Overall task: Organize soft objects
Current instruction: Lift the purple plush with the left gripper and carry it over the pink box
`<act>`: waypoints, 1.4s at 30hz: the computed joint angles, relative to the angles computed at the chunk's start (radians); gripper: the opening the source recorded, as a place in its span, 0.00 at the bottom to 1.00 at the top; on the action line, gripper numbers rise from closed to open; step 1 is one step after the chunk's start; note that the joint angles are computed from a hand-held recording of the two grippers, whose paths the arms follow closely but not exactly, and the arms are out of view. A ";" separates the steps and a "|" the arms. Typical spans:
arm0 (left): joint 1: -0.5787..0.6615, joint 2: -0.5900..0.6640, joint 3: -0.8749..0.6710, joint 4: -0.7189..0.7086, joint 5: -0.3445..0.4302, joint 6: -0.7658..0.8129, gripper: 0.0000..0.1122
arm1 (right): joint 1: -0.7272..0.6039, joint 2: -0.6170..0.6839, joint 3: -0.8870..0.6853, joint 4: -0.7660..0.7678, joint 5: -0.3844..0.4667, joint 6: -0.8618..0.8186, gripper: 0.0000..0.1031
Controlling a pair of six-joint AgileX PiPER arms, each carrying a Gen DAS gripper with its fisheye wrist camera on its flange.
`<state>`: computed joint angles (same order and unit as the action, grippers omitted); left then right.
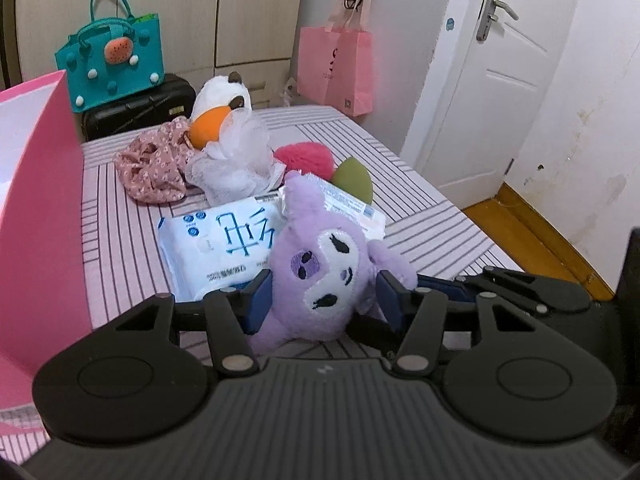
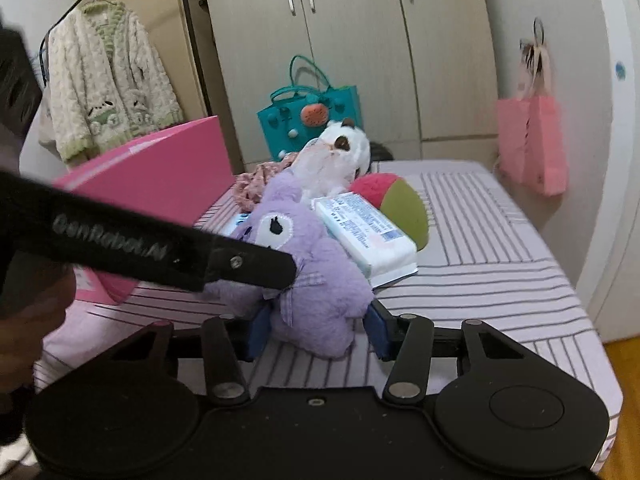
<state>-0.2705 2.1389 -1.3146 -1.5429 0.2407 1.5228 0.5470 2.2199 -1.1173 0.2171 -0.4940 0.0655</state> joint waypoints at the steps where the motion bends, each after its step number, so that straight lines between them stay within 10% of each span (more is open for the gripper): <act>1: 0.005 -0.006 0.004 0.039 0.009 -0.037 0.48 | -0.005 -0.011 -0.001 -0.026 0.025 0.023 0.54; 8: 0.010 -0.059 0.043 0.363 0.028 -0.384 0.48 | 0.042 -0.069 -0.024 0.171 0.197 -0.211 0.54; 18: 0.065 -0.154 0.089 0.678 0.153 -0.722 0.48 | 0.054 -0.150 -0.047 -0.054 0.399 0.013 0.54; 29: 0.167 -0.332 0.210 0.727 0.240 -0.756 0.48 | 0.119 -0.215 -0.139 0.107 0.587 -0.196 0.54; 42: 0.358 -0.455 0.231 0.649 0.330 -0.621 0.48 | 0.227 -0.160 -0.429 -0.410 0.772 0.155 0.54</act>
<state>0.0879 1.6843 -1.0839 -0.8935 0.5708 0.9018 0.7742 2.0601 -1.5463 -0.1925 0.2781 0.2208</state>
